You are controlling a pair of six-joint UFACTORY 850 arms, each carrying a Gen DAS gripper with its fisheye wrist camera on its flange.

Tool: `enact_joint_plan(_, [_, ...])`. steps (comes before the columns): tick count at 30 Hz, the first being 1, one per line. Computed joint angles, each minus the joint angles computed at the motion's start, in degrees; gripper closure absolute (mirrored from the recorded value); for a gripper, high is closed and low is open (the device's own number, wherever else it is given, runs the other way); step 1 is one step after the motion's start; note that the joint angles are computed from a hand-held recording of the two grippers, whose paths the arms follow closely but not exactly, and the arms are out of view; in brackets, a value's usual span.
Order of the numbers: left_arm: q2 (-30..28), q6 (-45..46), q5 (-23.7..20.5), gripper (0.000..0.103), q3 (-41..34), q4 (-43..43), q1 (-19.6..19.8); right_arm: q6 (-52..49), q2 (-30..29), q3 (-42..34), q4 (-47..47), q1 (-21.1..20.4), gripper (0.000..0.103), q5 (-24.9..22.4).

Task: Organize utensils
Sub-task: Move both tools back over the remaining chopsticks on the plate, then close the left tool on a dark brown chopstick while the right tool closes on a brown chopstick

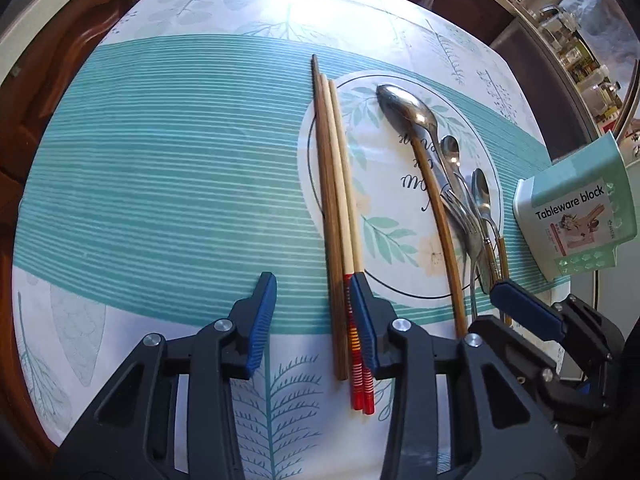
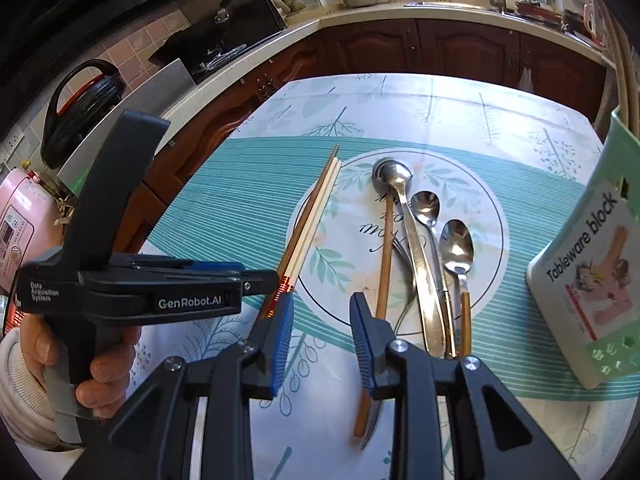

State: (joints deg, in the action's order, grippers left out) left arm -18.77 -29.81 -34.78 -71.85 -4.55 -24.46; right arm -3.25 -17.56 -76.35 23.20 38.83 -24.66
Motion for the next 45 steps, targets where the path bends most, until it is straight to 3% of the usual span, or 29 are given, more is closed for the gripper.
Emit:
enact_joint_plan(7, [-3.3, -4.8, -3.9, 0.073, -4.7, 8.6, -1.4, -0.2, -0.4, 0.3, 1.1, -0.6, 0.074, -0.9])
enact_joint_plan(11, [-5.9, -8.7, -9.3, 0.073, -8.2, 15.8, -2.3, 0.8, -0.7, 0.0, 0.5, -1.1, 0.074, -1.7])
enact_joint_plan(15, [-7.2, -4.6, -11.4, 0.073, -10.2, 13.1, -1.4, 0.2, -2.3, -2.0, 1.9, -2.3, 0.074, -4.3])
enact_joint_plan(19, [-8.3, 0.1, -13.9, 0.073, -12.1, 10.3, -0.1, 1.0, -6.7, -7.7, 2.2, -3.9, 0.074, -9.8])
enact_joint_plan(22, [-10.9, 4.4, -17.4, 0.073, -15.7, 7.9, 1.1, 6.1, -11.0, -13.9, -2.9, -4.0, 0.074, -15.9])
enact_joint_plan(26, [-15.0, 9.8, -23.7, 0.073, -21.8, 5.3, 2.3, 11.8, -17.6, -23.8, -10.4, -3.1, 0.085, -26.0])
enact_joint_plan(32, [-20.0, 12.6, -30.6, 0.063, -29.1, 4.0, 3.5, 14.2, -22.2, -30.7, -19.7, -0.4, 0.09, -32.9])
enact_joint_plan(35, [-20.5, 13.4, -31.0, 0.065, -29.9, 3.5, 4.0, 14.9, -22.9, -31.8, -22.7, 0.6, 0.095, -34.2])
enact_joint_plan(36, [-20.2, 13.2, -30.7, 0.07, -29.5, 3.5, 4.1, 15.3, -22.9, -31.8, -23.3, 0.7, 0.095, -34.3])
enact_joint_plan(37, [-19.7, 13.0, -30.4, 0.078, -28.8, 3.7, 4.3, 15.3, -22.9, -31.8, -23.1, 0.7, 0.095, -34.4])
enact_joint_plan(38, [-19.7, 12.9, -30.7, 0.098, -28.8, 3.9, 4.3, 14.9, -22.8, -31.5, -22.1, 0.5, 0.096, -34.2])
enact_joint_plan(42, [-17.5, 11.9, -27.9, 0.098, -25.5, 4.5, 4.5, 11.3, -21.7, -29.5, -13.4, -1.3, 0.097, -33.0])
enact_joint_plan(45, [-14.5, 11.8, -23.9, 0.099, -21.2, 2.4, 5.3, 6.6, -18.7, -24.4, -2.7, -3.4, 0.097, -29.5])
